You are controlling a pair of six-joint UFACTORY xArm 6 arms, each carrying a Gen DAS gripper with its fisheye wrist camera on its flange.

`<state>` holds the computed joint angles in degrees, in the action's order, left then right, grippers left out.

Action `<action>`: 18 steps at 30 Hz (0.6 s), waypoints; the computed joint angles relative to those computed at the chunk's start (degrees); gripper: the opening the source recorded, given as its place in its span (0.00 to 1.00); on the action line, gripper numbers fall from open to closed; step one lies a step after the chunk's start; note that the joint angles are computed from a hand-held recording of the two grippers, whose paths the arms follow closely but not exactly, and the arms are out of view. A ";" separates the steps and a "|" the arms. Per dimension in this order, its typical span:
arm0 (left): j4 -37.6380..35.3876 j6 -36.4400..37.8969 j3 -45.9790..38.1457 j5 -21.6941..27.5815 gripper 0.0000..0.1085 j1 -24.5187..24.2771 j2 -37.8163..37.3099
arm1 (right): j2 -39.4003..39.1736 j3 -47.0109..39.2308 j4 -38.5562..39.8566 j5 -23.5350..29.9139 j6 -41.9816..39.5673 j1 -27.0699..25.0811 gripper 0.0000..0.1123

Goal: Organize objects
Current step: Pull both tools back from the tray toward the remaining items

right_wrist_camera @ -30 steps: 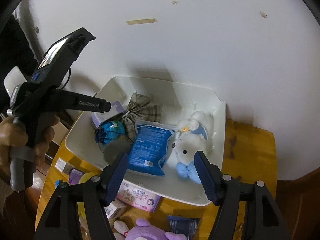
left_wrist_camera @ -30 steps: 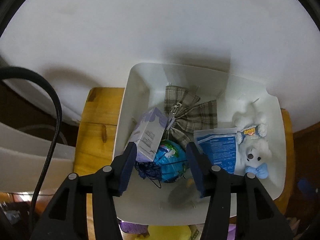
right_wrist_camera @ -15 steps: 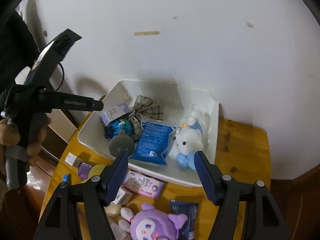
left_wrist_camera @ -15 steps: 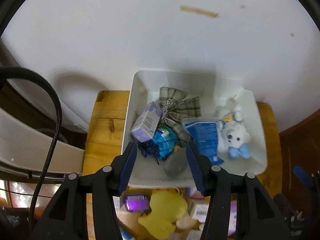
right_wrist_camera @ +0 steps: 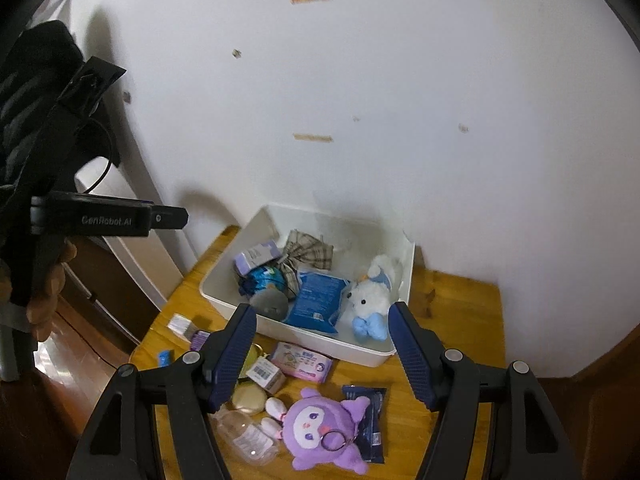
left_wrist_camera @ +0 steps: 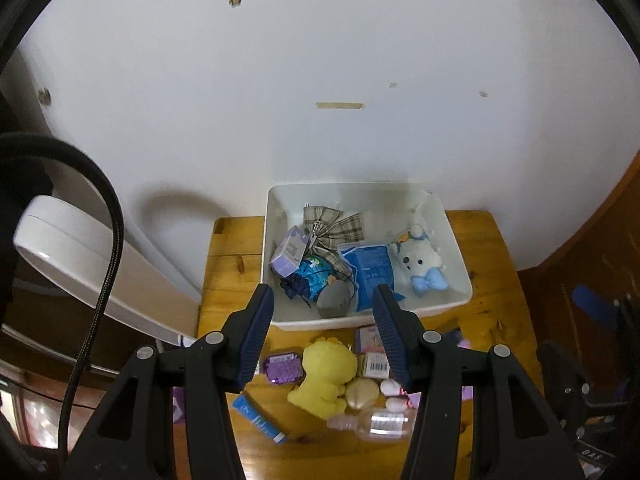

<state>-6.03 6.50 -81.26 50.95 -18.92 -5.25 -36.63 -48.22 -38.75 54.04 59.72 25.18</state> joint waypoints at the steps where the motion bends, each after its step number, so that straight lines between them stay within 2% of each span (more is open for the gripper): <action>1: 0.12 0.36 1.11 -0.36 0.51 -0.15 -1.16 | -0.05 -0.58 -0.81 1.16 0.61 1.36 0.62; 9: 0.84 2.31 8.37 -1.14 0.51 -1.35 -9.93 | 0.85 -5.89 -9.16 12.86 4.36 14.90 0.62; 11: 2.00 2.22 9.96 -1.54 0.52 -1.83 -11.80 | 1.01 -6.63 -11.09 15.35 4.69 17.91 0.67; 15: 3.24 2.49 12.79 -1.54 0.52 -2.63 -15.16 | 0.91 -6.95 -13.65 18.77 5.48 22.52 0.69; 18: 3.94 1.07 13.78 0.52 0.52 -3.27 -17.20 | 0.50 -6.73 -14.25 20.32 5.93 24.96 0.69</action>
<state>-2.09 7.58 -67.47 51.48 -22.19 -22.46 -36.13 -54.95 -53.00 74.36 65.65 50.14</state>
